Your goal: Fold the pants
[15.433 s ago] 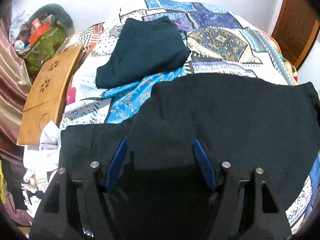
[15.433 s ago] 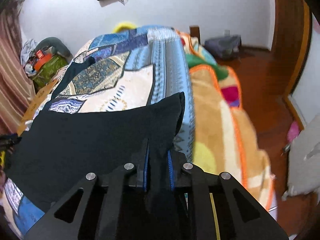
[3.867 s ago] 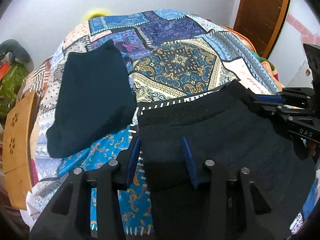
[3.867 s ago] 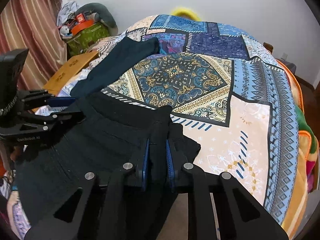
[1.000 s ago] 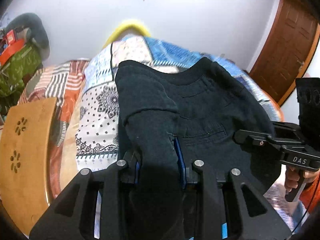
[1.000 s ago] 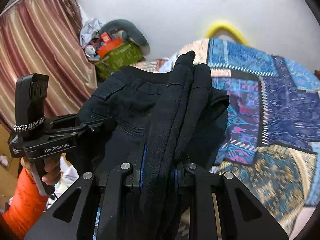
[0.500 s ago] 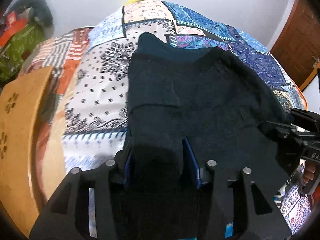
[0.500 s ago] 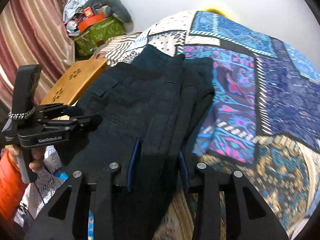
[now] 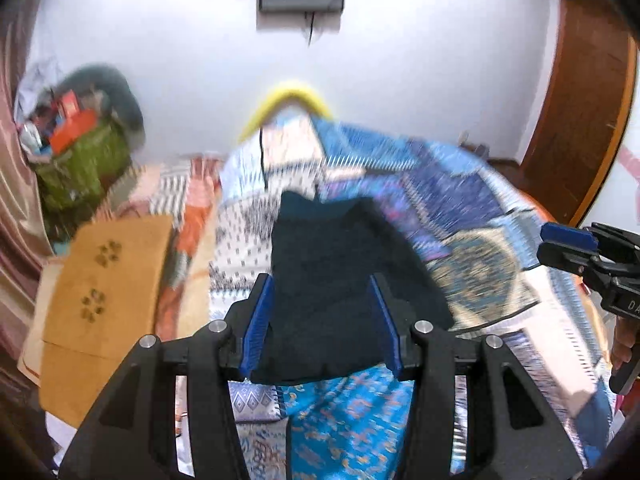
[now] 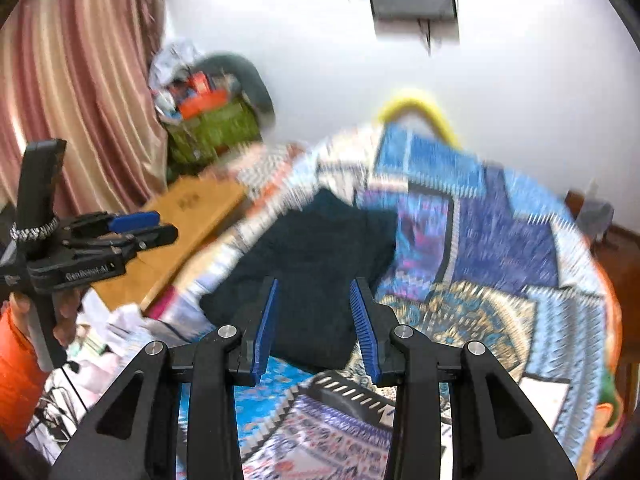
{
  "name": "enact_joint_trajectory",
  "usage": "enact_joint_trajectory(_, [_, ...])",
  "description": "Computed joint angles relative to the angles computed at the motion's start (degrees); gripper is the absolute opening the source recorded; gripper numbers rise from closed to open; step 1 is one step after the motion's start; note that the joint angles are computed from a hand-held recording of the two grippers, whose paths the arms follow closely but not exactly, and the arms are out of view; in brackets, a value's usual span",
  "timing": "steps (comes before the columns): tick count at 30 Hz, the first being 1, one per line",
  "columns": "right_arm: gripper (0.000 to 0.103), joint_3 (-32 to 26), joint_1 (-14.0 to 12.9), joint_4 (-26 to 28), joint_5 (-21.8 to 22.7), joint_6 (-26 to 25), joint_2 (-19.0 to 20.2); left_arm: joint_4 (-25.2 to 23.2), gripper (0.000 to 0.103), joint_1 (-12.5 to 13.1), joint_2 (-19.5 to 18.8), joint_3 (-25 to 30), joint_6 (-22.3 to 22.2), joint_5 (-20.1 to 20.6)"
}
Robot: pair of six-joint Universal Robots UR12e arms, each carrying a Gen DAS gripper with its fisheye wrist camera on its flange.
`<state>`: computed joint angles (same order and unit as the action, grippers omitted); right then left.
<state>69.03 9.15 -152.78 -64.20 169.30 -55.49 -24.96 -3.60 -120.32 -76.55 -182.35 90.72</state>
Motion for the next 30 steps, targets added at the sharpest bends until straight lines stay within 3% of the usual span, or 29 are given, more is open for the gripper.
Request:
enact_joint_trajectory(8, [0.033, 11.3, -0.91, -18.03, 4.93, 3.91, -8.98, 16.29, 0.048, -3.81, 8.97, -9.62, 1.17, 5.08])
enact_joint_trajectory(13, [0.033, 17.31, -1.12, -27.76, 5.98, 6.31, -12.41, 23.93, 0.048, -6.26, 12.71, -14.66, 1.51, 9.46])
enact_joint_trajectory(18, [0.033, 22.67, -0.59, -35.11, 2.64, 6.65, -14.94, 30.7, 0.049, -8.87, 14.94, -19.33, 2.39, 14.45])
enact_joint_trajectory(19, [0.035, 23.22, -0.49, -35.81, 2.1, 6.66, -15.15, 31.66, 0.05, -9.3, 15.05, -19.88, 2.34, 15.58])
enact_joint_trajectory(24, [0.06, 25.61, -0.37, -38.02, 1.64, 8.9, -15.96, 35.43, 0.076, -10.25, 16.03, -22.87, -0.16, 16.48])
enact_joint_trajectory(26, [0.077, 26.16, -0.01, -38.53, -0.55, 8.93, -16.26, 35.54, 0.087, -10.35, 16.32, -23.45, -0.83, 16.72])
enact_joint_trajectory(30, [0.088, 26.73, -0.01, -39.47, -2.52, 10.22, -16.65, 36.52, 0.098, -10.53, 16.65, -24.28, -0.99, 18.01])
